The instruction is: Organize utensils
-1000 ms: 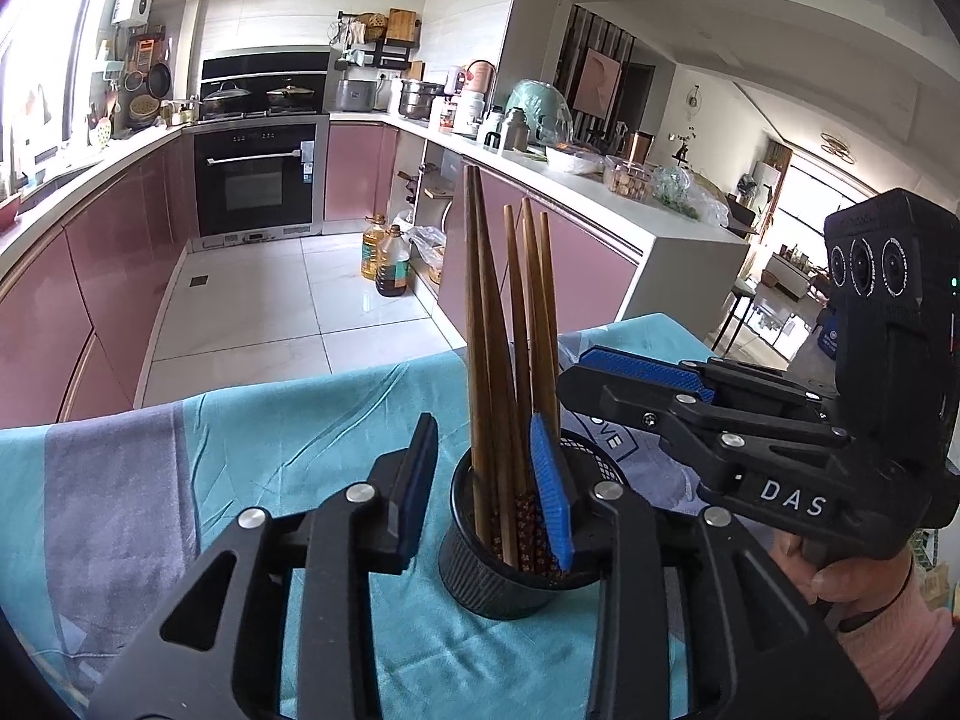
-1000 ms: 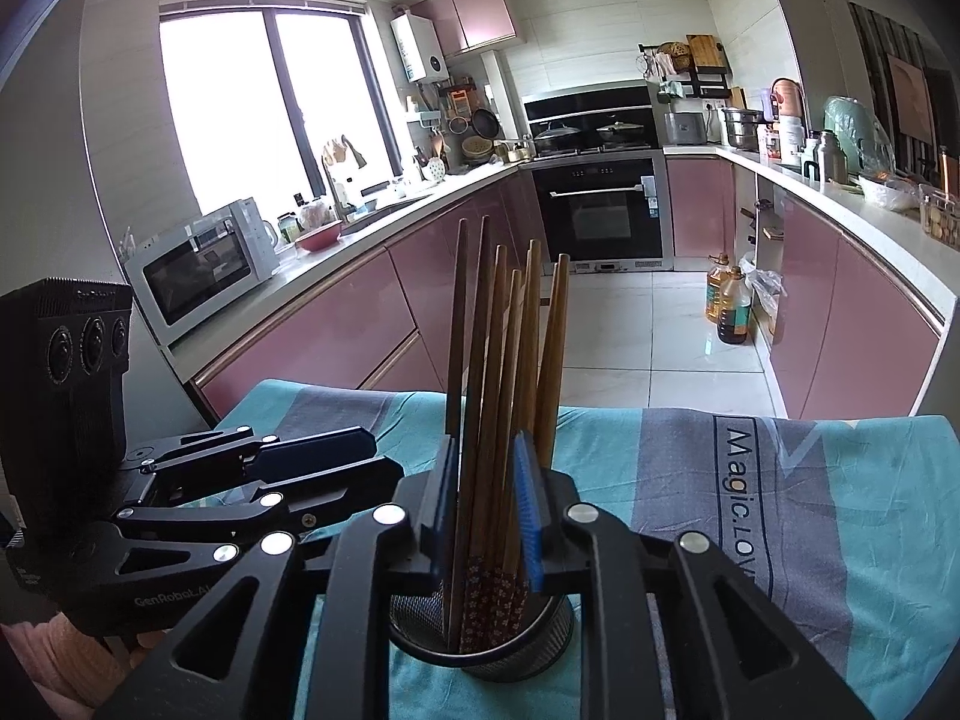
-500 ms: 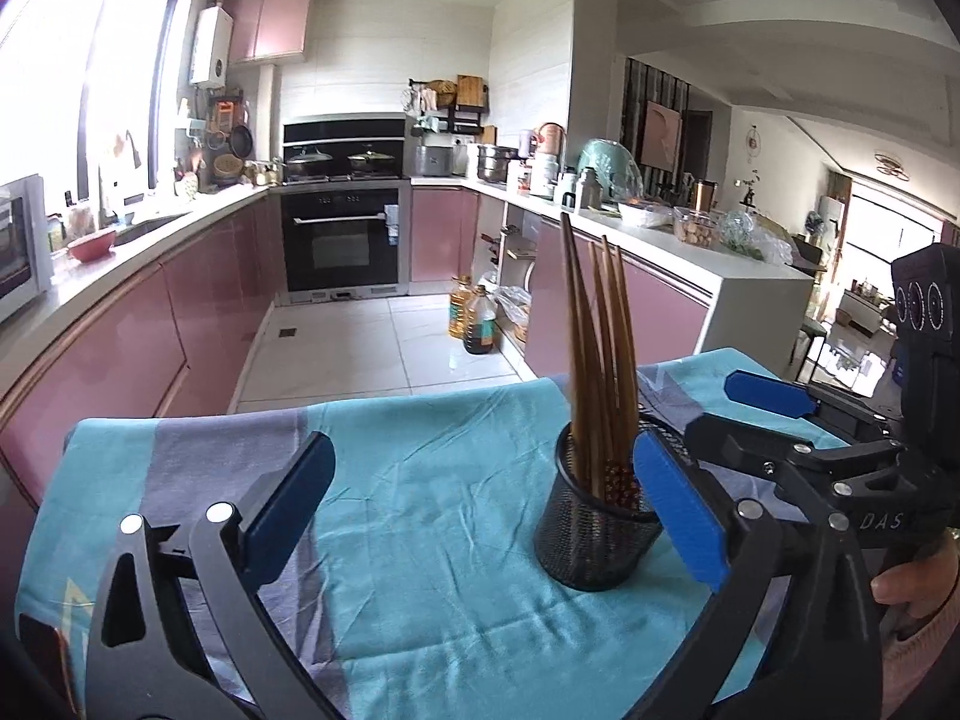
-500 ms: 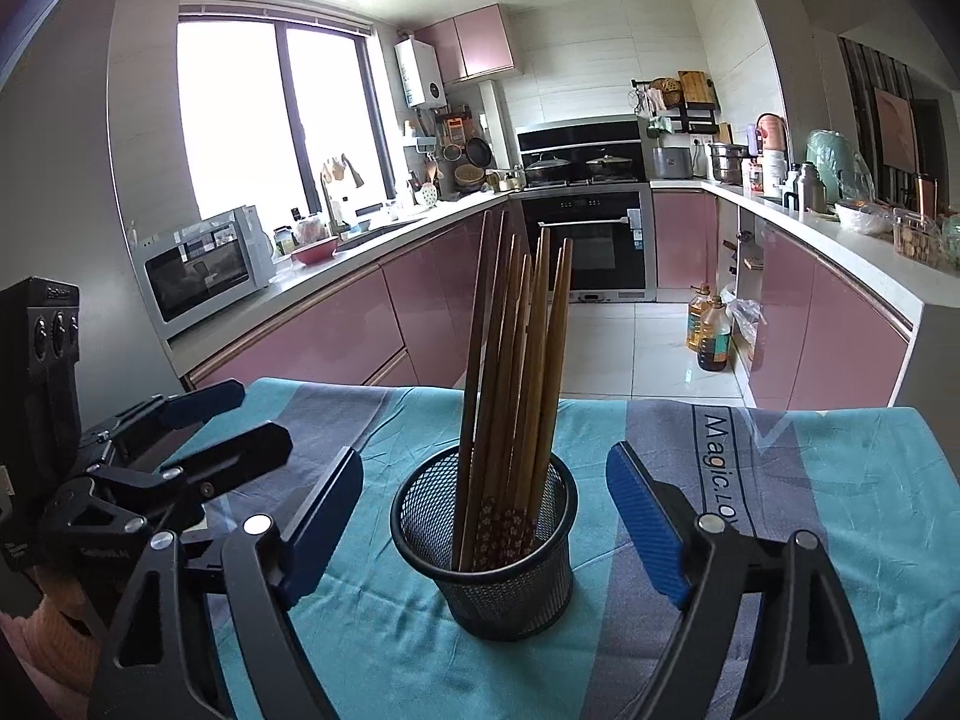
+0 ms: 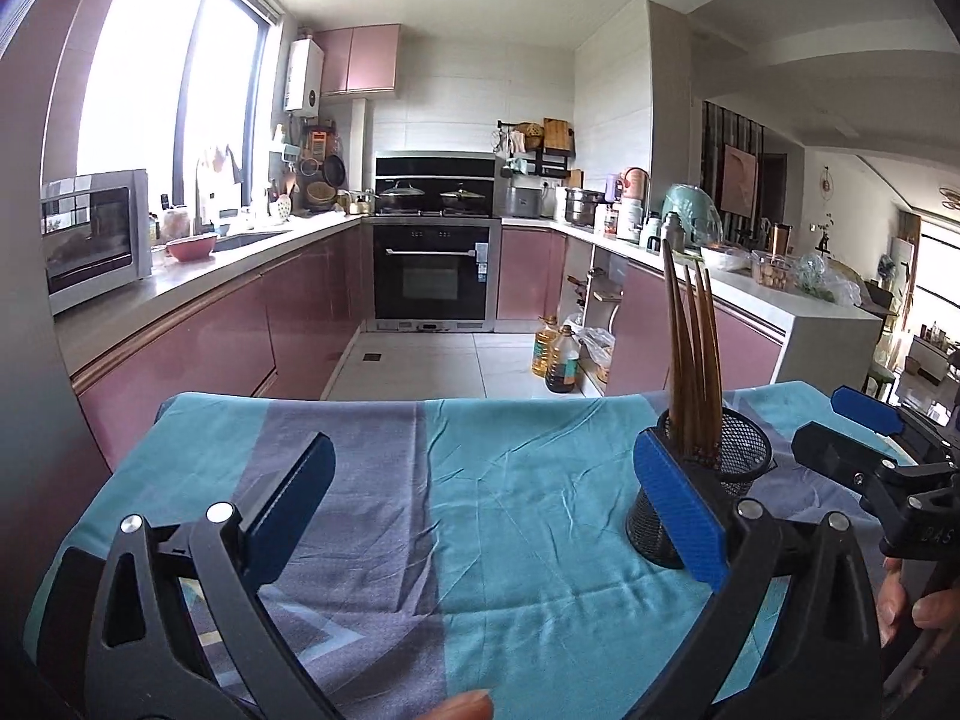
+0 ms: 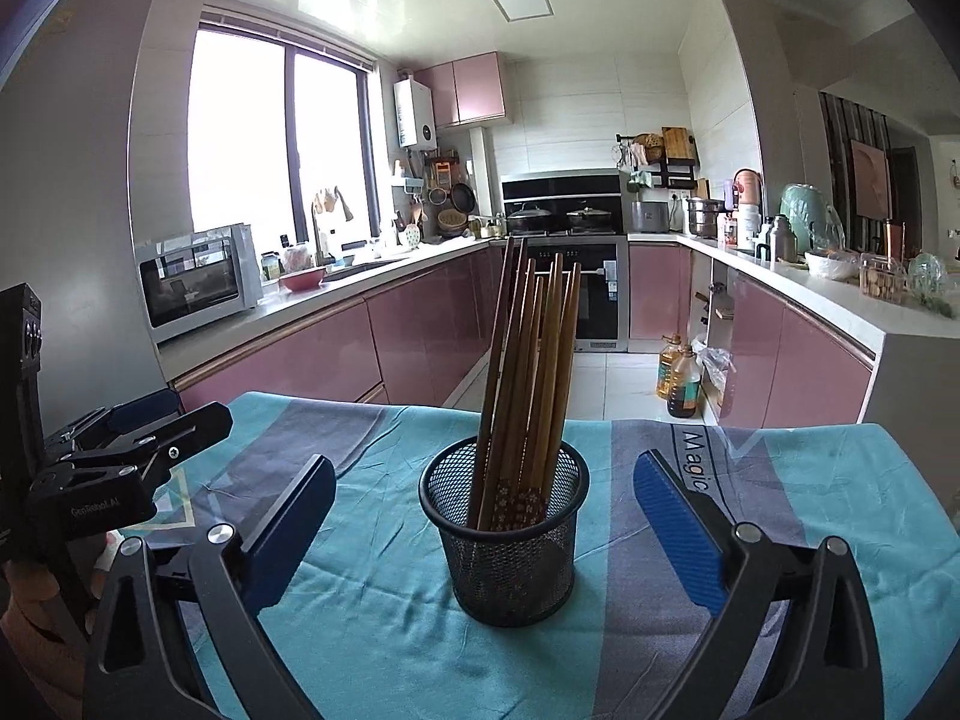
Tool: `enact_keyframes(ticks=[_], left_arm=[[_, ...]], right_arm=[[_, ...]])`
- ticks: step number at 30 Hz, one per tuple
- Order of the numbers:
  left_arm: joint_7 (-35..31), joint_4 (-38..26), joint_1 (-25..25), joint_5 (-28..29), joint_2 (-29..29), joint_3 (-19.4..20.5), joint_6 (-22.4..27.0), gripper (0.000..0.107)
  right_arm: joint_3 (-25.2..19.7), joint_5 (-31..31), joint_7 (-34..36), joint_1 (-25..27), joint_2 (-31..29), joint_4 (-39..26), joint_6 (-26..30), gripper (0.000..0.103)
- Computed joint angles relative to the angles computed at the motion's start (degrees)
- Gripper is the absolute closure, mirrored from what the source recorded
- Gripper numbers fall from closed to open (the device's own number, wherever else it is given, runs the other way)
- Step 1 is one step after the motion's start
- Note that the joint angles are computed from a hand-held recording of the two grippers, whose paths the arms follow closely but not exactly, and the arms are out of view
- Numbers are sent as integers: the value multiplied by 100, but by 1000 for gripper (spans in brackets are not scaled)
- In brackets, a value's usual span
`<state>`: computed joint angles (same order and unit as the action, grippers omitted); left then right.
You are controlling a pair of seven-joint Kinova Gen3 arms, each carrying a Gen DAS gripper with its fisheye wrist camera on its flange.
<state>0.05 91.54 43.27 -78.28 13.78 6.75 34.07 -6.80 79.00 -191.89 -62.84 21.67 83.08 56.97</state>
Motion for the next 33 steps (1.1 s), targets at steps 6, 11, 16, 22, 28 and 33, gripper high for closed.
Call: enact_keyframes(ticks=[6, 11, 16, 22, 28, 33], left_arm=[[868, 385, 128, -702, -208, 119, 454, 9], [1234, 573, 86, -1071, -287, 407, 920, 9], [1347, 662, 34, -1167, -365, 574, 1098, 9], [1463, 675, 41, -1322, -349, 661, 1226, 9], [1572, 721, 62, -1498, -366, 732, 1351, 9], [1706, 775, 56, -1616, -367, 759, 1398, 9]], right_arm=[[9, 205, -211, -226, 85, 3, 372, 7], [12, 297, -283, -372, 168, -49, 654, 7], [16, 320, -289, -456, 234, -86, 830, 7], [26, 480, -475, -546, 239, -12, 1018, 7], [-23, 548, -529, -562, 231, 23, 1131, 7], [-38, 585, -520, -576, 231, 11, 1197, 7]])
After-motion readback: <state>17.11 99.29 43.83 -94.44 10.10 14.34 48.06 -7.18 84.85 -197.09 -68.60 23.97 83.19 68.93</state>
